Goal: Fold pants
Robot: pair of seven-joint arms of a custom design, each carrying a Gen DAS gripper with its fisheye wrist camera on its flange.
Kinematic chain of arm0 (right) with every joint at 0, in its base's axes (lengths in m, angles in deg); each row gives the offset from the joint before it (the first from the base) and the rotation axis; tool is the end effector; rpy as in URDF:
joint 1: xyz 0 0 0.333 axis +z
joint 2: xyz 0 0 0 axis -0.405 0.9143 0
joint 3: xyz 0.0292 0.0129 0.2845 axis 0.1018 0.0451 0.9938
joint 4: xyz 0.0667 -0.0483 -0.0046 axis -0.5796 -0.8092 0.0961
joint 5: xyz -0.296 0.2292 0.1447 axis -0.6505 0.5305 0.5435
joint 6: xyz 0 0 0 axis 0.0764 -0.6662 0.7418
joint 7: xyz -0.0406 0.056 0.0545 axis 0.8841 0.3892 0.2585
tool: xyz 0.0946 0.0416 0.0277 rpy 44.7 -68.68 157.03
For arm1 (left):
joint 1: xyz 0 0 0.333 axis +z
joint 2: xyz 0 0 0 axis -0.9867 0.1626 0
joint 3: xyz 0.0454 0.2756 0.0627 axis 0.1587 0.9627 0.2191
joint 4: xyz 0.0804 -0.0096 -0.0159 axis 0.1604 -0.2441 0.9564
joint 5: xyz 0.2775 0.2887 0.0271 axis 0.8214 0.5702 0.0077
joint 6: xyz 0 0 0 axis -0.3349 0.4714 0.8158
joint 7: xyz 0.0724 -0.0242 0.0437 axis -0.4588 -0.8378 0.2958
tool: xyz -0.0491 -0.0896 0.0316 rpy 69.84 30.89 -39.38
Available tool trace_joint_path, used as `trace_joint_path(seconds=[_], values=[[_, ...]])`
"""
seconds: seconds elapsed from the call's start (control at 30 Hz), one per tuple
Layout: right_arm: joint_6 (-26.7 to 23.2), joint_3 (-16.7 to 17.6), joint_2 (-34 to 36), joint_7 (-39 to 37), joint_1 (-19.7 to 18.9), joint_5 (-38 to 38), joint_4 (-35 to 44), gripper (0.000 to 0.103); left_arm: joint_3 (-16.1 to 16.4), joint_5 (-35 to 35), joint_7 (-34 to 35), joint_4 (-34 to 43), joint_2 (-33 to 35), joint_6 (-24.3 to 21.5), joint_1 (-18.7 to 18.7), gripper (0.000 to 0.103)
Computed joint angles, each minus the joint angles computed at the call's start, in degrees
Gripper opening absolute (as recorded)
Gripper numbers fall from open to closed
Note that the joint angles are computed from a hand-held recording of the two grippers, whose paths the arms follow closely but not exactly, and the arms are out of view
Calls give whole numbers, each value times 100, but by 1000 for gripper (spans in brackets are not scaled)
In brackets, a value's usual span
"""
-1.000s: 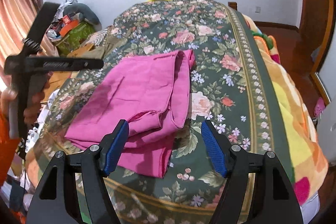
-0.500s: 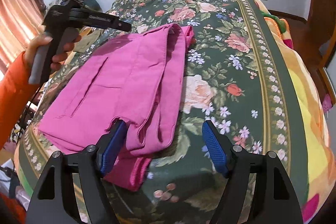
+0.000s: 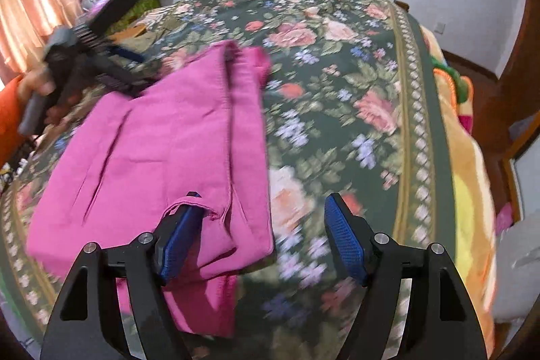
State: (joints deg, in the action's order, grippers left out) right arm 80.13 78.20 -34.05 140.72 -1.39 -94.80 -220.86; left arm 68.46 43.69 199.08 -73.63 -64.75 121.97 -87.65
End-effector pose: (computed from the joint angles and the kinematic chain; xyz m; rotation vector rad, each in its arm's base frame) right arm 0.2958 0.2727 0.3360 -1.6640 2.0181 -0.5418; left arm 0.5798 -0.1718 0.3167 -0.8716 2.7390 -0.4228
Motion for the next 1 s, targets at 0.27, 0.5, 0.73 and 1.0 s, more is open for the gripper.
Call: trace_joint_path(seconds=[0.27, 0.5, 0.73, 1.0], values=[[-912, -145, -36, -248, 44, 270, 275, 70, 104, -500, 549, -1142, -1084, 287, 289, 98], [-1562, -53, -696, -175, 570, 747, 163, 70, 297, -1153, 1070, -2025, -1963, 309, 246, 98], [-1679, 189, -1007, 198, 947, 910, 76, 72, 491, -1889, 1237, -2482, -2504, -196, 164, 98], [-887, 184, -517, 786, 821, 818, -97, 72, 516, -2017, 1115, -2586, -2505, 272, 185, 98]])
